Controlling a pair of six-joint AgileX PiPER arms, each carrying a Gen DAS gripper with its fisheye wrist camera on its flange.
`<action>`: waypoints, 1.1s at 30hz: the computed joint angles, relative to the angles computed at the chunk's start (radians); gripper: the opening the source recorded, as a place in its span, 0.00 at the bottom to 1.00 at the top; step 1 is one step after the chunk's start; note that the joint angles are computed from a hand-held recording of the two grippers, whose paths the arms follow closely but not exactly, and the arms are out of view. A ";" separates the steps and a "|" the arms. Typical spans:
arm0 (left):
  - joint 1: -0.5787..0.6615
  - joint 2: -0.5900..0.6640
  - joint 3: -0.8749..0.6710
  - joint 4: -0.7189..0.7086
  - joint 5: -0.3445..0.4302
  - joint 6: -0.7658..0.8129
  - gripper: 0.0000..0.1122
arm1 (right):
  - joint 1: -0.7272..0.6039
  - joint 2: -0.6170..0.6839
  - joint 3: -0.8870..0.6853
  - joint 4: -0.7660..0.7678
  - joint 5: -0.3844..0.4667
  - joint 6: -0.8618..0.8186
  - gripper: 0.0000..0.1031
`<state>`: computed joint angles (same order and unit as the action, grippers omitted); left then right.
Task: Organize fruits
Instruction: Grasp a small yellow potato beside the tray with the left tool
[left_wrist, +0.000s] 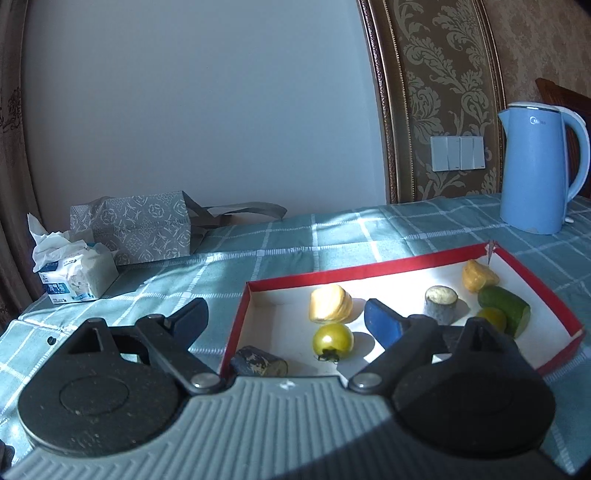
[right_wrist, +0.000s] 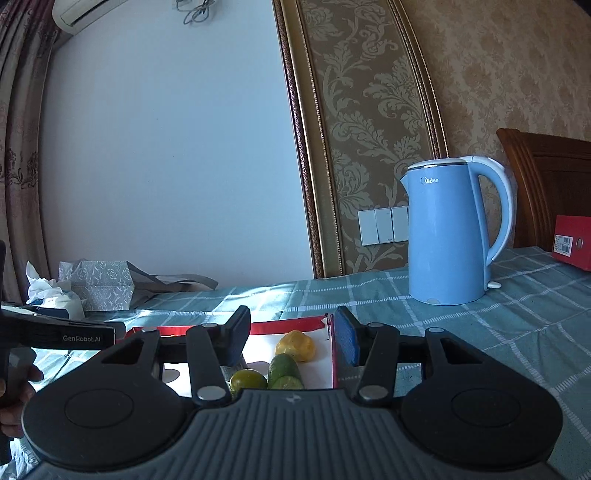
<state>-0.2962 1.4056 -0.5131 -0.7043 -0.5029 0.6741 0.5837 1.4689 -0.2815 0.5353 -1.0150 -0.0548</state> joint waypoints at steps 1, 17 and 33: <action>-0.005 -0.052 0.048 0.066 0.034 -0.050 0.79 | -0.030 0.004 0.022 -0.053 -0.016 0.067 0.48; -0.447 -0.073 0.198 -0.205 -0.088 0.150 0.68 | -0.118 -0.034 0.049 -0.175 0.081 0.179 0.48; -0.232 -0.021 0.122 0.153 0.194 -0.170 0.31 | -0.129 -0.045 0.039 -0.183 0.133 0.183 0.48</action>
